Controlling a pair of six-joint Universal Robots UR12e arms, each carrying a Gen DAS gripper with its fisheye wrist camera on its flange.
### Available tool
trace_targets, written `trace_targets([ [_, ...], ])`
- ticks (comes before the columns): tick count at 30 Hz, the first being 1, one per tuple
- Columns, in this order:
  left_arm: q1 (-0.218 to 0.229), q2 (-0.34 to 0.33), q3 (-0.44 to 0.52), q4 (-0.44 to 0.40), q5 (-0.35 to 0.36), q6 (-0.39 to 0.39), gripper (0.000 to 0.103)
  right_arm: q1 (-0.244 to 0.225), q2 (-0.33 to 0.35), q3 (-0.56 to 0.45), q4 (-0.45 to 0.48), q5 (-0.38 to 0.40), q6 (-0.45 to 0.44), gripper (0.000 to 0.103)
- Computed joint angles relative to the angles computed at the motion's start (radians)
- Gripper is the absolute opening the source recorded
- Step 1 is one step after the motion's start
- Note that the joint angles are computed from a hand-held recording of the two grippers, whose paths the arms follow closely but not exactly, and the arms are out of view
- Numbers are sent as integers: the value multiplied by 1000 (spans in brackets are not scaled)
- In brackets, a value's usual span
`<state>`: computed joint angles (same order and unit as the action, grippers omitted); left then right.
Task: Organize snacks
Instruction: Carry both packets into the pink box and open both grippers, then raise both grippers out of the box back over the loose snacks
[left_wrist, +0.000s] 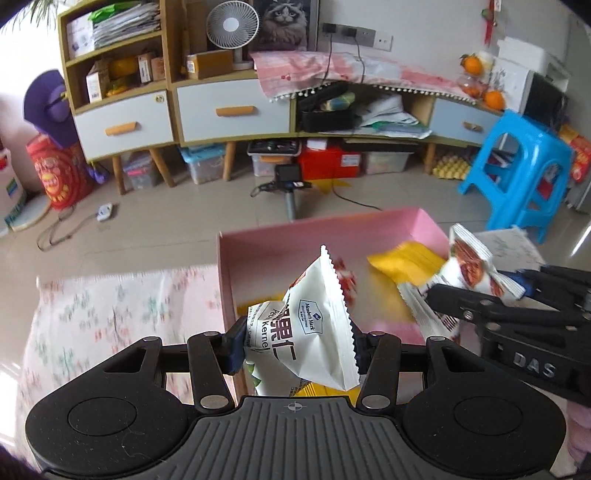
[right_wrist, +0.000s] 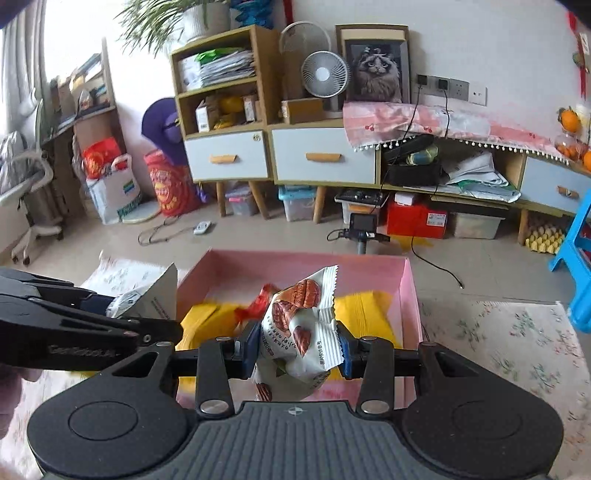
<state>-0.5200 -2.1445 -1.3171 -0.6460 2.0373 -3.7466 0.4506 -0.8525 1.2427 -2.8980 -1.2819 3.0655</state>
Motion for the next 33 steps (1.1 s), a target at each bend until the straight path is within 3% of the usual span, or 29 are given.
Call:
trace_targets([
  [8, 22, -74, 96, -48, 33, 51, 47, -23, 55, -60, -29, 57, 126, 26],
  [13, 26, -100, 128, -79, 47, 42, 48, -28, 61, -63, -39, 71, 153, 27],
  [17, 24, -106, 126, -49, 61, 36, 53, -28, 60, -61, -24, 69, 151, 29],
  [20, 22, -101, 118, -35, 59, 39, 68, -26, 58, -59, -21, 55, 138, 30],
  [33, 3, -45, 60, -27, 30, 29, 78, -20, 24, -23, -12, 13, 126, 73],
])
